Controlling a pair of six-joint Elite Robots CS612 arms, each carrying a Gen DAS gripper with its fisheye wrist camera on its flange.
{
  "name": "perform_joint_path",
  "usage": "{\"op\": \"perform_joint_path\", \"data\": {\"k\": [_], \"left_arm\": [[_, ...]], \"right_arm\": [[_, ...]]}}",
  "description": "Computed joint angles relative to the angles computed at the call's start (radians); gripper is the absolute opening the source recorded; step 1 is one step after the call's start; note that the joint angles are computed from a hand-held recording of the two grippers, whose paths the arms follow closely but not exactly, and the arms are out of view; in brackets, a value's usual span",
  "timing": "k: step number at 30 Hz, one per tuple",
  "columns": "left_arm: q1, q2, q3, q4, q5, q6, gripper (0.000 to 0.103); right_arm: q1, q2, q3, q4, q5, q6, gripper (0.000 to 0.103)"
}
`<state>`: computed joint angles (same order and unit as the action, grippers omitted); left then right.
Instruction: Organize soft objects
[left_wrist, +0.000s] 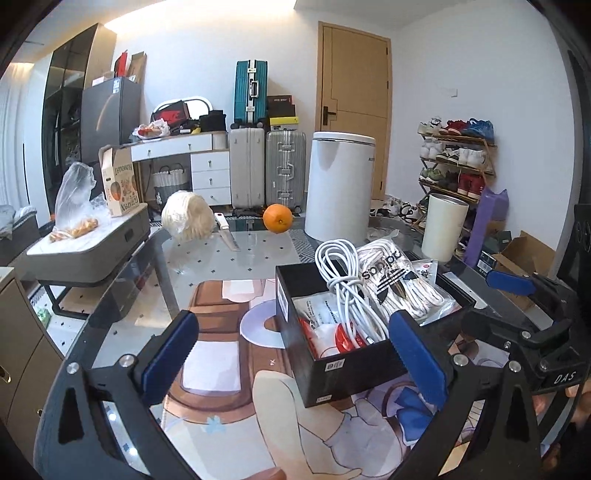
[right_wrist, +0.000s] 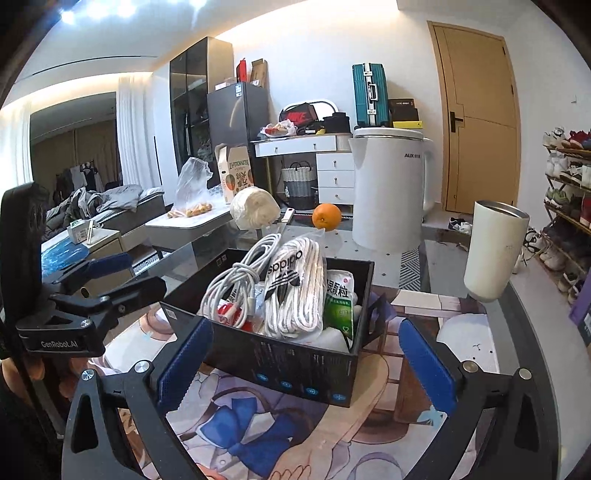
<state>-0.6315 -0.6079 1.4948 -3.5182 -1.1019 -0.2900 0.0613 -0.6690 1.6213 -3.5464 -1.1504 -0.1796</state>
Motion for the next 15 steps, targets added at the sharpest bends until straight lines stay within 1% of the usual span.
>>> {"op": "perform_joint_path", "data": {"k": [5, 7, 12, 15], "left_arm": [[0.002, 0.011, -0.005, -0.004, -0.004, 0.002, 0.103], [0.004, 0.011, -0.007, 0.015, -0.009, -0.006, 0.103], [0.003, 0.012, -0.004, -0.007, -0.007, 0.008, 0.103], [0.001, 0.011, -0.006, 0.005, 0.000, 0.009, 0.103]], "right_arm": [[-0.002, 0.007, -0.005, -0.013, 0.008, 0.011, 0.102], [-0.001, 0.013, -0.010, -0.023, 0.010, 0.015, 0.102], [0.002, 0.018, -0.009, -0.059, -0.011, 0.029, 0.102], [0.004, 0.020, -0.006, -0.078, -0.024, 0.029, 0.102]]}}
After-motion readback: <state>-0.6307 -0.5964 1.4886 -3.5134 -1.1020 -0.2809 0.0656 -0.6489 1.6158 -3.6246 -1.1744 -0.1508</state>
